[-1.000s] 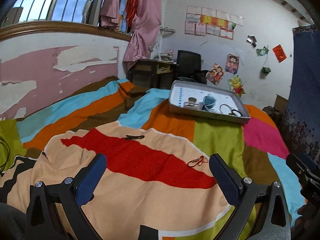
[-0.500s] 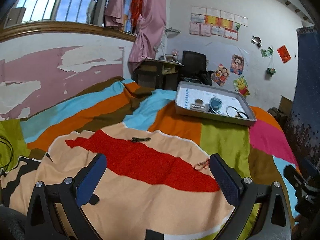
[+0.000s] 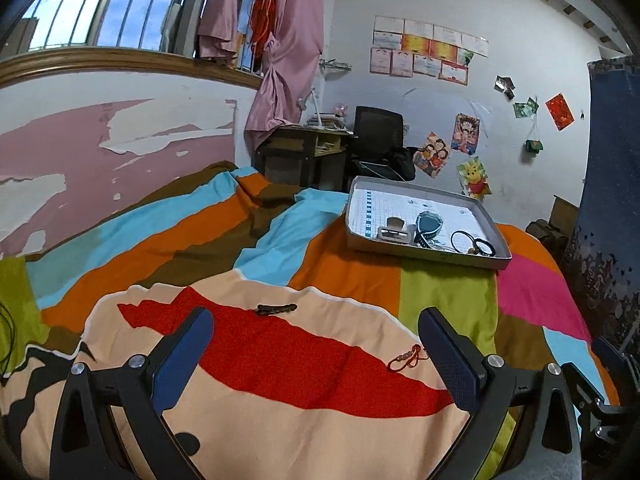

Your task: Organize jewelry

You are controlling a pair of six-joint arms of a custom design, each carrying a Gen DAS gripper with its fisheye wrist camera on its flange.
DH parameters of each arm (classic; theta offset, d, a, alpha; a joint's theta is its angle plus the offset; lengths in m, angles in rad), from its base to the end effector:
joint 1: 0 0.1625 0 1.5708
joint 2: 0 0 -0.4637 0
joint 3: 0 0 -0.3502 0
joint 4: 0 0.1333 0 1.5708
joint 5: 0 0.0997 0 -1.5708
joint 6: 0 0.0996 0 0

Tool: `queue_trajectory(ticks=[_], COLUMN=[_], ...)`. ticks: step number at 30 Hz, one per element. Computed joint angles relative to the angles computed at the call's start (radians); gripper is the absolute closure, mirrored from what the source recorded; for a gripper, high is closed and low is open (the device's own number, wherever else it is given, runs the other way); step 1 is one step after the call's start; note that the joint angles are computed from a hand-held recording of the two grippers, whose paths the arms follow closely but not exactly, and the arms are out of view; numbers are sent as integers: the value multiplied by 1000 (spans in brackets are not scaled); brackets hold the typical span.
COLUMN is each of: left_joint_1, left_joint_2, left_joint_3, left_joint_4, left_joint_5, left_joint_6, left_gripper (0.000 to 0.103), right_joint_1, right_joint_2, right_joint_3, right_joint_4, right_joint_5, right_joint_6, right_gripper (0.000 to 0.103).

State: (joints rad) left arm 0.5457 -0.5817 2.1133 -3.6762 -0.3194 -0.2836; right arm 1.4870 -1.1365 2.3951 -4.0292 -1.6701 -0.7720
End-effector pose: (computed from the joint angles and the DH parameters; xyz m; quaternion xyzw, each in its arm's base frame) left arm -0.3107 -0.4552 0.0952 0.1272 0.7847 -0.5239 0.3061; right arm 0.0869 -0.4400 0.3069 0.2517 -0.7855 0.4960 0.2713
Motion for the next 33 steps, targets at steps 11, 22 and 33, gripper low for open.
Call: queue_trajectory(ticks=[11,22,33], left_joint_1=[107,288,439], left_joint_2=[-44,-104,-62], left_joint_3=[-120,-146,-254], left_joint_4=[-195,-40,224], left_joint_5=[-148,-318,-530], left_joint_6=[438,459,498], left_gripper=[0,0,0], right_joint_1=[36,94,62], right_joint_2=[73,242,347], right_joint_3=[-85,-238,-372], right_joint_4=[7,79,276], right_joint_5=[-59,-150,-210], right_joint_6=[13,100,211], right_gripper=[1,1,1])
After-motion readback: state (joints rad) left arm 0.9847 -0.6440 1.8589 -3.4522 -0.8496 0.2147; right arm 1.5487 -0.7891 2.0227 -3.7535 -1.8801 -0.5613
